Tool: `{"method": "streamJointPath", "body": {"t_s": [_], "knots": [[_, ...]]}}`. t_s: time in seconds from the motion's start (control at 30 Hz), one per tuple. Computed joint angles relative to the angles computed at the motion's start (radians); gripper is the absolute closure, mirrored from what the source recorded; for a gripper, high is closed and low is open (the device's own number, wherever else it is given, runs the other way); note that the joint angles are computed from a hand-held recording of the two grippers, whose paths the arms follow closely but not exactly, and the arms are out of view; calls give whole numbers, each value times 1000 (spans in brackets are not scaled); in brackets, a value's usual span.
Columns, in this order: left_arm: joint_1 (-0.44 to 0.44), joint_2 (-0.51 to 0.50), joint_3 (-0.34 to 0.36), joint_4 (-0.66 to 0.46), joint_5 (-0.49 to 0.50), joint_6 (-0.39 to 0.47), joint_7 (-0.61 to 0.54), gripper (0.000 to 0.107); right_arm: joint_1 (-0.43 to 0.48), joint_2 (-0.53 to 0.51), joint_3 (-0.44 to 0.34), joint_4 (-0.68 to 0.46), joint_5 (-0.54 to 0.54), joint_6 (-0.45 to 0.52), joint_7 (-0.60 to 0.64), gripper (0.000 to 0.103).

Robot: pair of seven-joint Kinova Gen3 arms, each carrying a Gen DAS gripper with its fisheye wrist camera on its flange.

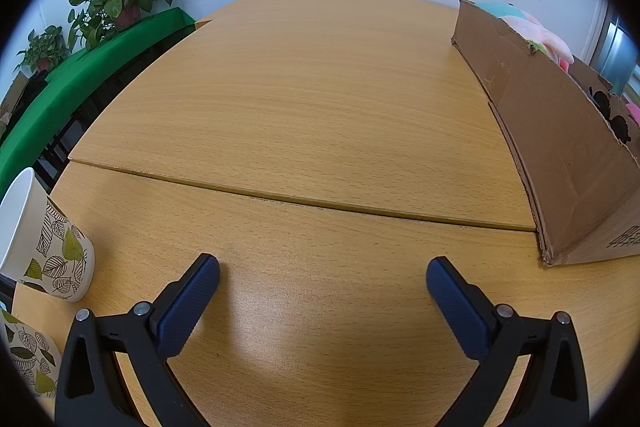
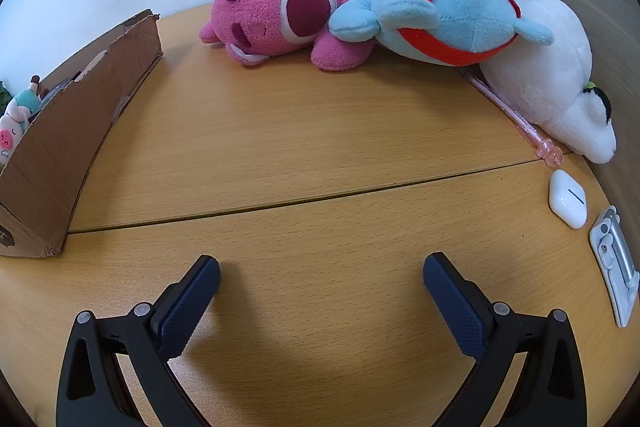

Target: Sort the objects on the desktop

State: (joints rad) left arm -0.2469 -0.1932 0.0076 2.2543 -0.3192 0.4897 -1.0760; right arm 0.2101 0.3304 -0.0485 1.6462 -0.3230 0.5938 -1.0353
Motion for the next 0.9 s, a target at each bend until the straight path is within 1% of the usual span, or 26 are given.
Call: {"method": "streamJointPath", "body": {"t_s": [0.9], "knots": [[0, 4, 8, 2, -14, -4, 25, 4, -1, -2, 1, 3, 0, -2, 0, 0]]}}
